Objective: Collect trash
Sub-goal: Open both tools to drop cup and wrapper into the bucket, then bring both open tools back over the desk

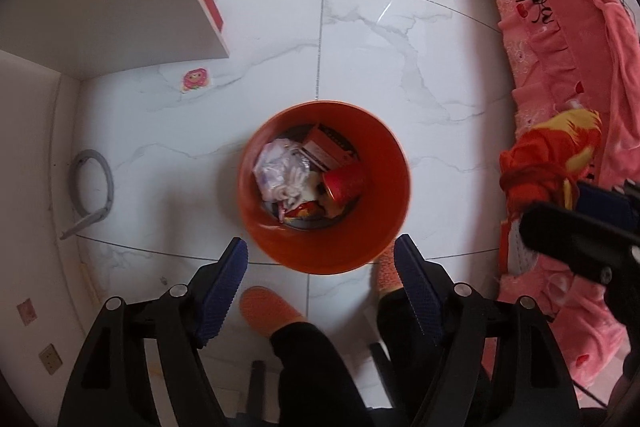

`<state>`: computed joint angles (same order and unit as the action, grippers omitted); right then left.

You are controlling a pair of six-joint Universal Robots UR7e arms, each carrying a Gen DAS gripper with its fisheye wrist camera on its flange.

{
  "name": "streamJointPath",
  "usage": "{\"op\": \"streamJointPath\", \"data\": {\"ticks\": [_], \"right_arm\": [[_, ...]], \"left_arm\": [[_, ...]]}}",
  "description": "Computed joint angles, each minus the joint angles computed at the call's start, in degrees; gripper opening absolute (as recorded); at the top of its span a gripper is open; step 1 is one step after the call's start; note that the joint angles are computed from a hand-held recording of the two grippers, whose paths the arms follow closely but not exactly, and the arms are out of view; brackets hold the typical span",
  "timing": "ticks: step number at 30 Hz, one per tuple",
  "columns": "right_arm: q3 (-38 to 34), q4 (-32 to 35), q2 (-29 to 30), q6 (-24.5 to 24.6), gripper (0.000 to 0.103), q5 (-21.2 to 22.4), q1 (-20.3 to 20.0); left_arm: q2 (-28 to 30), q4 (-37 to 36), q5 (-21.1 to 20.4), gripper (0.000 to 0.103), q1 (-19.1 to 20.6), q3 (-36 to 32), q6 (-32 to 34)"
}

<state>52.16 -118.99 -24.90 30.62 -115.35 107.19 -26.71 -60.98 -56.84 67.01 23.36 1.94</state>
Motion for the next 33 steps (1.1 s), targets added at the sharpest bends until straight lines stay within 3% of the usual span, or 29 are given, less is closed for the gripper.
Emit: {"op": "streamJointPath", "data": {"ticks": [5,11,24,29,33], "right_arm": [[-2.84,1.60,2.20,-0.37,0.032,1.52,-0.32],[-6.64,3.69,4.93,-0.29,0.047,1.79,0.14],[-9.50,5.98,5.60,1.32,0.048,-0.02,1.31],[-9.85,6.26,3.52,1.76,0.052,-2.90,3.76],[-11.39,6.65,1.69,0.89,0.056,-6.45,6.58]], "left_arm": [[0.33,1.60,1.48,0.076,0.47,-1.76,-0.57],[0.63,3.82,2.33,0.076,1.13,-3.43,-2.26],[-0.80,2.46,2.28,0.076,0.40,-3.14,-3.20],[-4.34,-2.00,0.33,0.076,-2.19,-0.19,-1.96],[-6.60,-4.98,1.10,0.076,-5.10,0.23,-0.93]]}}
